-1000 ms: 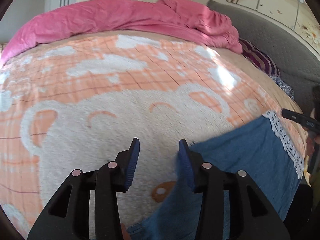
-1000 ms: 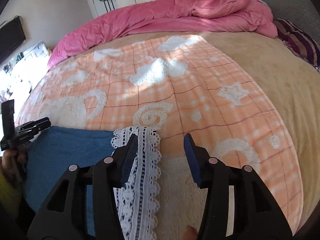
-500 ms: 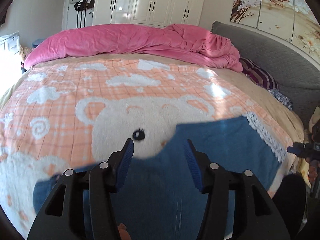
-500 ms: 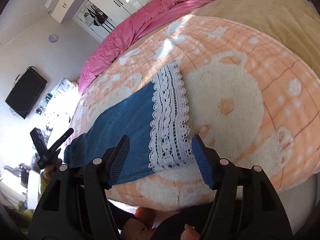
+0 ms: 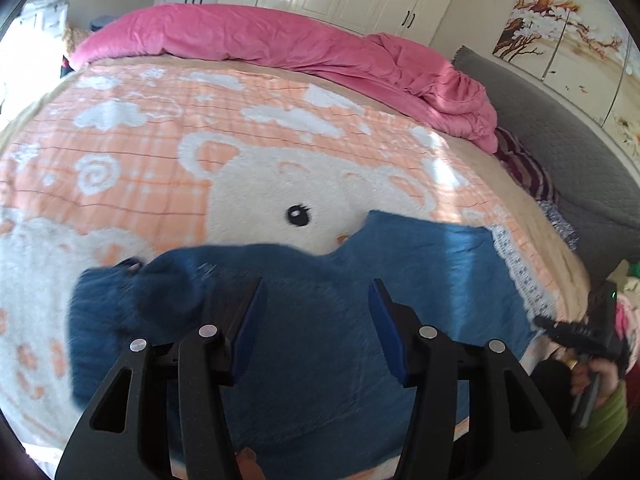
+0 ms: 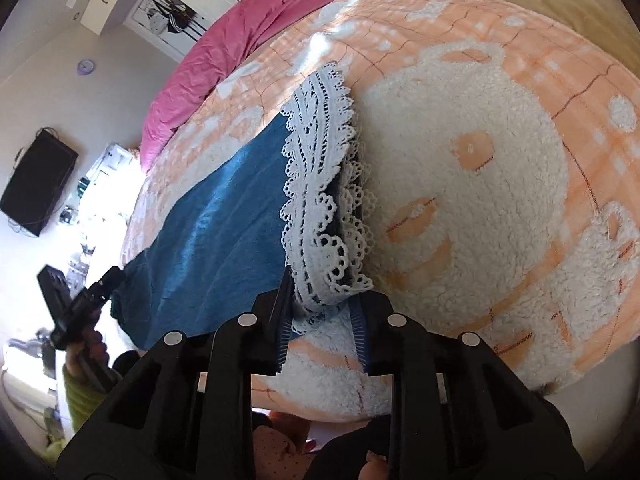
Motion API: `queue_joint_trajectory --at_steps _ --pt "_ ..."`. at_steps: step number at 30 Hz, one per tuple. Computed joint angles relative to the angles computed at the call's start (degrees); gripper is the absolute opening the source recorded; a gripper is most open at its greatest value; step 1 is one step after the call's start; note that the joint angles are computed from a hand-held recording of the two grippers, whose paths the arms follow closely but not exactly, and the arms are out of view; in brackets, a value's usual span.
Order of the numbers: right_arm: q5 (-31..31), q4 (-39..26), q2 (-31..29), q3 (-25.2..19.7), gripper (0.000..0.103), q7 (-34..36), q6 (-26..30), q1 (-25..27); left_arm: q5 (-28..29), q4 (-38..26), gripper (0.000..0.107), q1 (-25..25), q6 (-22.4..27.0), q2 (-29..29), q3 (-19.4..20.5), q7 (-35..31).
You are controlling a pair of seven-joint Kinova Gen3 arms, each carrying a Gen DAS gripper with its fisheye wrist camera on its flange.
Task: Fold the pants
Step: 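Fold the lace hem toward the waistband with the right tool while the left tool holds the waistband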
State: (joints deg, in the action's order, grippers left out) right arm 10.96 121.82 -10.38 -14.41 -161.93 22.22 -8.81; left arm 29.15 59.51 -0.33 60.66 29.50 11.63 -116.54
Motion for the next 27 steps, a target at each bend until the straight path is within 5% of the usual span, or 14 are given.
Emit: queue_joint_trajectory --at_steps 4,6,10,16,20,23,27 --pt "5.7 -1.6 -0.5 -4.0 0.018 -5.7 5.0 2.2 -7.4 -5.4 0.050 7.9 0.4 3.7 -8.9 9.3" --pt "5.6 -1.2 -1.0 -2.9 0.018 -5.8 5.5 1.0 -11.1 -1.9 0.025 9.2 -3.5 2.3 -11.3 13.6" --pt "4.4 -0.2 -1.1 -1.2 0.018 -5.6 4.8 -0.3 -12.5 2.5 0.019 4.1 -6.7 1.0 -5.1 13.7" --pt "6.4 -0.8 -0.8 -2.1 0.022 -8.3 6.3 -0.1 -10.7 3.9 0.019 1.8 -9.2 1.0 -2.5 12.4" --pt "11.7 -1.3 -3.3 -7.3 0.039 -16.8 11.1 2.4 -4.9 7.5 0.051 -1.6 -10.8 -2.2 0.6 6.1" --pt "15.2 -3.6 -5.4 -14.0 0.039 -19.2 18.1 6.1 -2.8 12.1 0.053 -2.3 -12.7 -6.3 1.7 0.1" --pt "23.6 -7.6 -4.6 -16.0 0.046 -23.4 26.8 0.6 -0.7 15.9 0.063 -1.3 -11.7 -9.9 1.1 -4.6"
